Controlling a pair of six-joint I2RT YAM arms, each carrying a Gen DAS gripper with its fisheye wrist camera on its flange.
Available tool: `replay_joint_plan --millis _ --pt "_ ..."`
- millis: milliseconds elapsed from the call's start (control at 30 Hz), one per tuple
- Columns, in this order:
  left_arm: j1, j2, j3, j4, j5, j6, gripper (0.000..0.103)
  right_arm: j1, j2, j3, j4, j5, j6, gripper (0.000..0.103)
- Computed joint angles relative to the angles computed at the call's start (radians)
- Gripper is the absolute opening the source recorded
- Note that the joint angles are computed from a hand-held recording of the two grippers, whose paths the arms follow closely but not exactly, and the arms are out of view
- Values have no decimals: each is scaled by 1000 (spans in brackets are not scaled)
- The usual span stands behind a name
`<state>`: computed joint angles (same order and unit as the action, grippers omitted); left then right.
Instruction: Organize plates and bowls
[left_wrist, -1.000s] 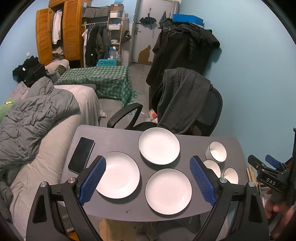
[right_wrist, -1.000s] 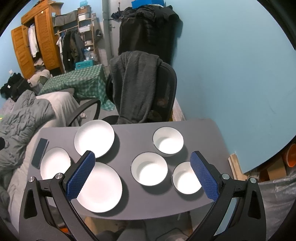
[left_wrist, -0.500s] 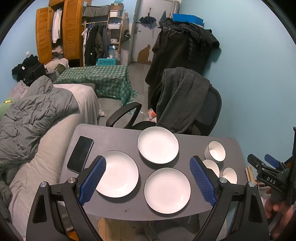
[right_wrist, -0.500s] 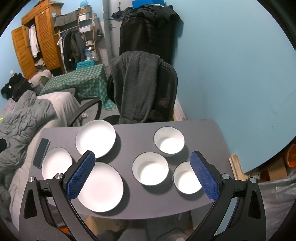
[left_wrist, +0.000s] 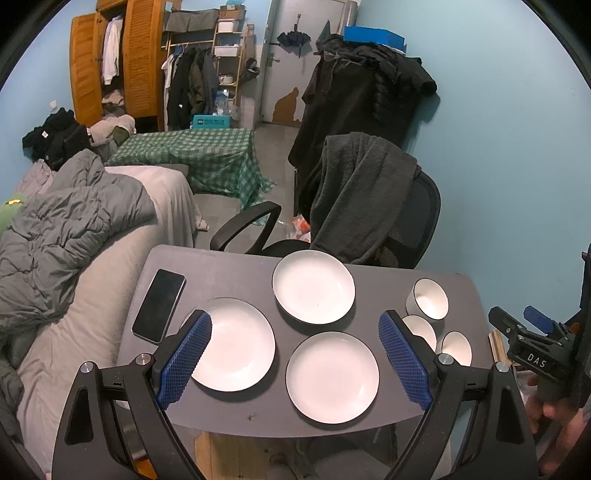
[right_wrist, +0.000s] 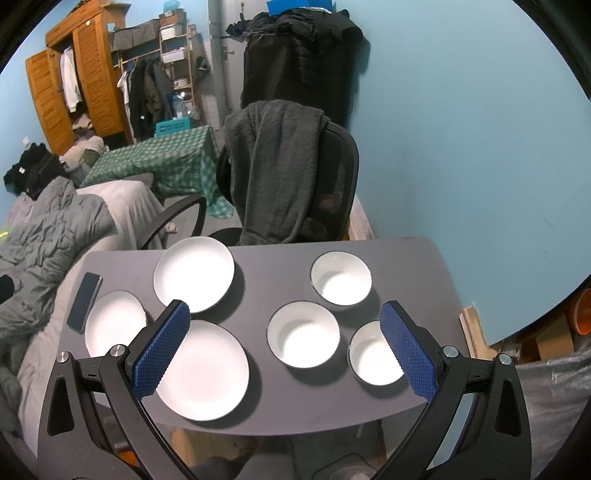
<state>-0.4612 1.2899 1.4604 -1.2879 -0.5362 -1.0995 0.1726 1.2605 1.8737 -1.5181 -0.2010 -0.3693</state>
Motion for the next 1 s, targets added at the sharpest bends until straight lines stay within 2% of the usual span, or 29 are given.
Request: replay_joint_plan --millis 700,1000 --pt "7 -30 -18 -23 -2 -9 93 7 12 -4 -13 -3 -15 100" --pt "36 -60 -56 -1 29 46 93 31 10 -12 -12 8 2 100"
